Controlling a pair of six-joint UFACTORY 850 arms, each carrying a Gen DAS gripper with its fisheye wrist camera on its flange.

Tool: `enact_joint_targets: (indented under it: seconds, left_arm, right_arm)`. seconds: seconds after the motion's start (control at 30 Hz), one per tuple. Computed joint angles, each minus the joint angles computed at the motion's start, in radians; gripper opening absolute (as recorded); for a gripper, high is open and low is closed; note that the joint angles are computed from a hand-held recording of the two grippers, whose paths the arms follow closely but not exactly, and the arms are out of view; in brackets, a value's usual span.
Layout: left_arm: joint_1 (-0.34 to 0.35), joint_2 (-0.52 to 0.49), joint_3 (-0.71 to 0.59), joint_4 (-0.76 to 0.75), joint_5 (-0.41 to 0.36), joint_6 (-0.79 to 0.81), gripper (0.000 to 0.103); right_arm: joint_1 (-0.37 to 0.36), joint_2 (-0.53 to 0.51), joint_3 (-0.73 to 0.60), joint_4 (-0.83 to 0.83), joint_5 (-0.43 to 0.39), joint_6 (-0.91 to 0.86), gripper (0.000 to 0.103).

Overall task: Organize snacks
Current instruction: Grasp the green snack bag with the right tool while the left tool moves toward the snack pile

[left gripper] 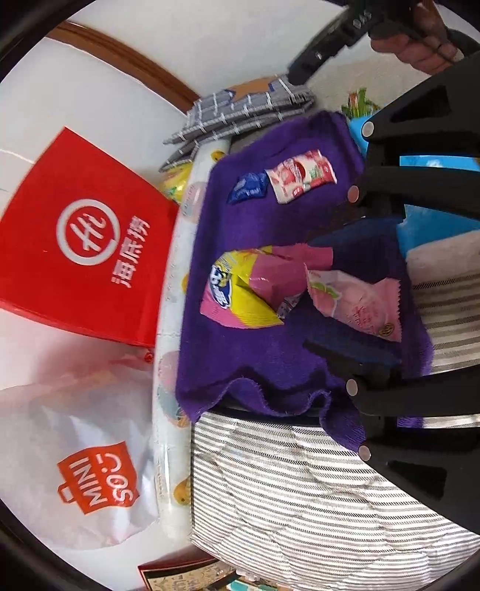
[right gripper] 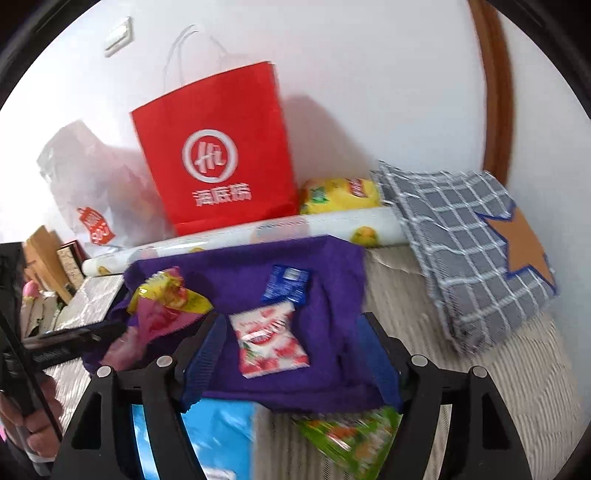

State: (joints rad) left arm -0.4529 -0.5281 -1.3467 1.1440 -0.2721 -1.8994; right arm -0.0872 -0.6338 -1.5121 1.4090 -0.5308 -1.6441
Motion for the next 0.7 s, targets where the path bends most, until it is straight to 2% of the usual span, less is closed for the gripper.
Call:
enact_joint_targets:
  seconds: [0.17, 0.33, 0.47, 0.7]
  left_arm:
    - [-0.016, 0.062, 0.069, 0.150, -0.016, -0.170, 0.052]
    - [-0.031, 0.108, 0.120, 0.143, -0.044, -0.170, 0.052]
    - [-0.046, 0.149, 0.175, 0.169, -0.064, -0.204, 0.052]
    - [-0.061, 0.171, 0.206, 0.131, -0.076, -0.178, 0.052]
  right_arm:
    - [-0.040, 0.002, 0.008, -0.050, -0.011, 0.079, 0.072]
    - [-0.053, 0.001, 0.033, -0.121, 0.030, 0.107, 0.072]
    - [-0.061, -0.001, 0.070, -0.147, 0.028, 0.067, 0.072]
    - [-0.056, -0.021, 0.078, -0.168, 0.025, 0.049, 0.072]
